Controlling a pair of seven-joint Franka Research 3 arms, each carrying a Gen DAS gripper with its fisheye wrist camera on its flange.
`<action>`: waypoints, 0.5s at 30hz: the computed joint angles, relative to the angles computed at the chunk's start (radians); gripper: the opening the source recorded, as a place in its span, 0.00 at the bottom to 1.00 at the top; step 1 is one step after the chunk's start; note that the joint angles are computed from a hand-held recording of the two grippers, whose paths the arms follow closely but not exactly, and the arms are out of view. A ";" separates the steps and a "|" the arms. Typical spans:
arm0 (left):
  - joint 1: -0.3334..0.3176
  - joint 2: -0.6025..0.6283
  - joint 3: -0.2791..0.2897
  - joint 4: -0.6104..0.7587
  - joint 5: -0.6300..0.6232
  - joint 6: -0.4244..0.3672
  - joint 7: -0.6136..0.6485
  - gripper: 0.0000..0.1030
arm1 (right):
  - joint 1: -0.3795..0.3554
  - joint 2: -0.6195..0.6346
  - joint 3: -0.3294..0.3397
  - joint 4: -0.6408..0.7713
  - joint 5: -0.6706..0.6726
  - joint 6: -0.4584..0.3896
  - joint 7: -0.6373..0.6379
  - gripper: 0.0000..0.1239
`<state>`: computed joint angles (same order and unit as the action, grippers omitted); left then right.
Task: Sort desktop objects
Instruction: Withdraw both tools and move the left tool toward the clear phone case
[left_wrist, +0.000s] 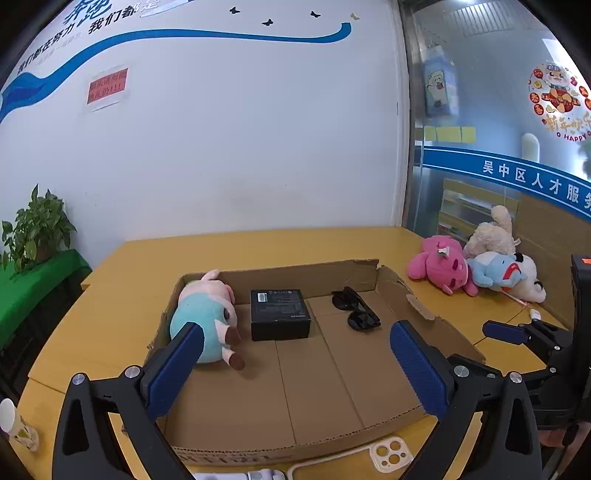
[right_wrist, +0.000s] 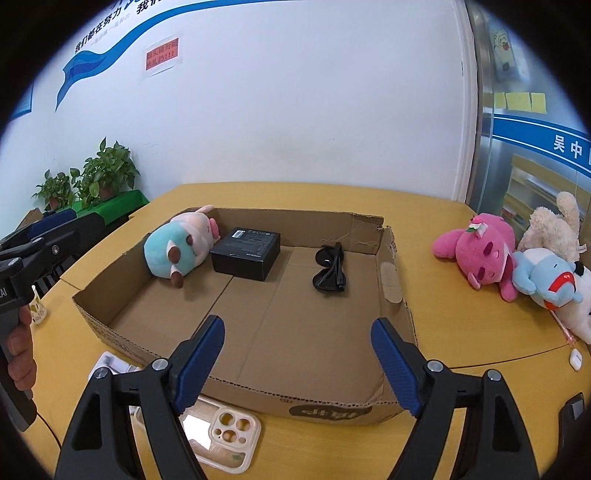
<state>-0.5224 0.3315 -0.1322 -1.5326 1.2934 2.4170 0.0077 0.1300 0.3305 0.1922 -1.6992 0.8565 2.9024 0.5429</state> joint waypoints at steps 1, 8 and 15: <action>0.000 -0.004 -0.001 -0.008 -0.001 0.001 -0.006 0.99 | -0.006 -0.006 0.005 -0.007 0.010 -0.005 -0.008 0.66; 0.013 -0.016 -0.009 -0.047 -0.033 0.023 -0.009 0.99 | -0.004 -0.026 -0.002 -0.037 0.032 -0.054 -0.027 0.66; 0.054 -0.045 -0.021 -0.140 -0.103 0.112 -0.005 0.99 | -0.001 -0.034 -0.029 -0.066 0.005 -0.163 -0.036 0.66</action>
